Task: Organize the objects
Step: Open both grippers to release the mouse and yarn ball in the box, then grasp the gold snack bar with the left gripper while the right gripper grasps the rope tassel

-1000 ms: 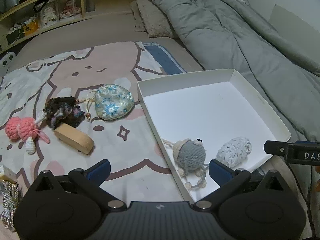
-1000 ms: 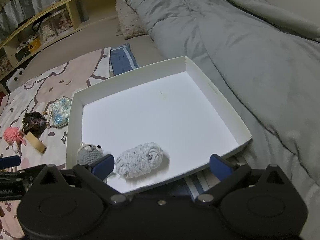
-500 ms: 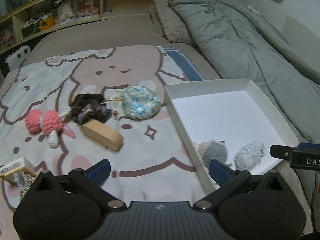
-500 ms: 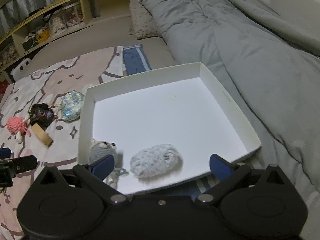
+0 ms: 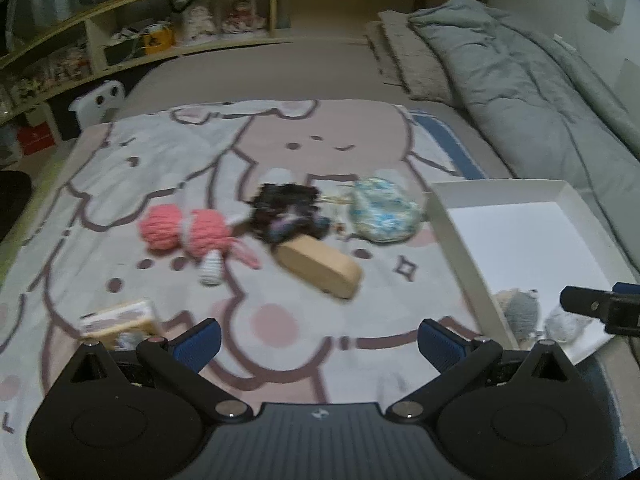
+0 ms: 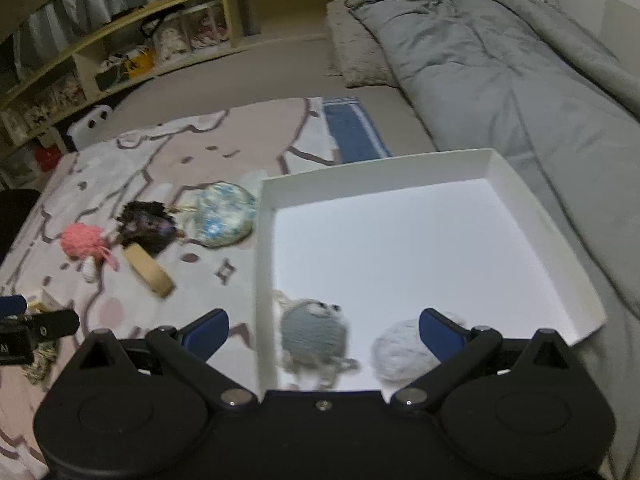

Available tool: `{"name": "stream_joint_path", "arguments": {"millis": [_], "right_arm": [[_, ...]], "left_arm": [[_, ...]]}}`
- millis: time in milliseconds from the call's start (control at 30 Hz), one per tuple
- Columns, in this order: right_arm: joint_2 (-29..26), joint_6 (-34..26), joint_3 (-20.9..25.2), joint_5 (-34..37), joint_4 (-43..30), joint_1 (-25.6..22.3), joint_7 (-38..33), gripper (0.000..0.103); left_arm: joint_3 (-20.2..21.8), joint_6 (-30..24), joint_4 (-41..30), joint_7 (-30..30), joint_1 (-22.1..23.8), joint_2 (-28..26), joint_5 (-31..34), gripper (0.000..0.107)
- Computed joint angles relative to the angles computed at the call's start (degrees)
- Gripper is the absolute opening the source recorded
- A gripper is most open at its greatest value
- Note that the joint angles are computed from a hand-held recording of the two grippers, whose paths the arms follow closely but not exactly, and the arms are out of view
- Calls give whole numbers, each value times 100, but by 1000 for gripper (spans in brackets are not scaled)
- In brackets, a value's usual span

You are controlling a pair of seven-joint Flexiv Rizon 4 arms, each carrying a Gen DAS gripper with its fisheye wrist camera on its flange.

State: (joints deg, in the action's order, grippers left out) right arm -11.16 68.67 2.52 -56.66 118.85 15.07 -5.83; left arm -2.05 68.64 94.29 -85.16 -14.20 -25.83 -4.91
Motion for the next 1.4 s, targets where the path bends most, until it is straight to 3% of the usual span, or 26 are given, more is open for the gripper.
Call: {"name": "stream_joint_path", "arguments": {"millis": [267,533,633,767,933,1100,1200,1400], "right_arm": [[-260,221,-105,-409,-256,184,468,103],[-630,487,-264,-1168,-589,434,1018,103],[-788,578,-246,-1168,-744,526,1024,103],[-1019,852,-385,-1437,-967,720,1339,103],[-1335,860,-439,-1259,-1294,1013,1546,103],[-1789,1739,-819,-1646,-1617,1234,2148,103],[-2145,2506,-1263,-2112,-1919,1445,2888,103],[-2849,2294,54,-305,-2417,958,1699,103]], "left_arm": [[-151,291,300,315,494,130,-455,103],[212,584,271,78,568,59,-305,103],[378,706,193,-56,553,-16,-137,103],[361,809,137,-64,678,-115,-169,103],[293,690,73,-49,828,-232,-323,103],[328,613,85,-89,878,-268,-332,103],[336,528,55,-82,919,-290,-347,103],[203,592,101,121,1079,-307,-443,102]]}}
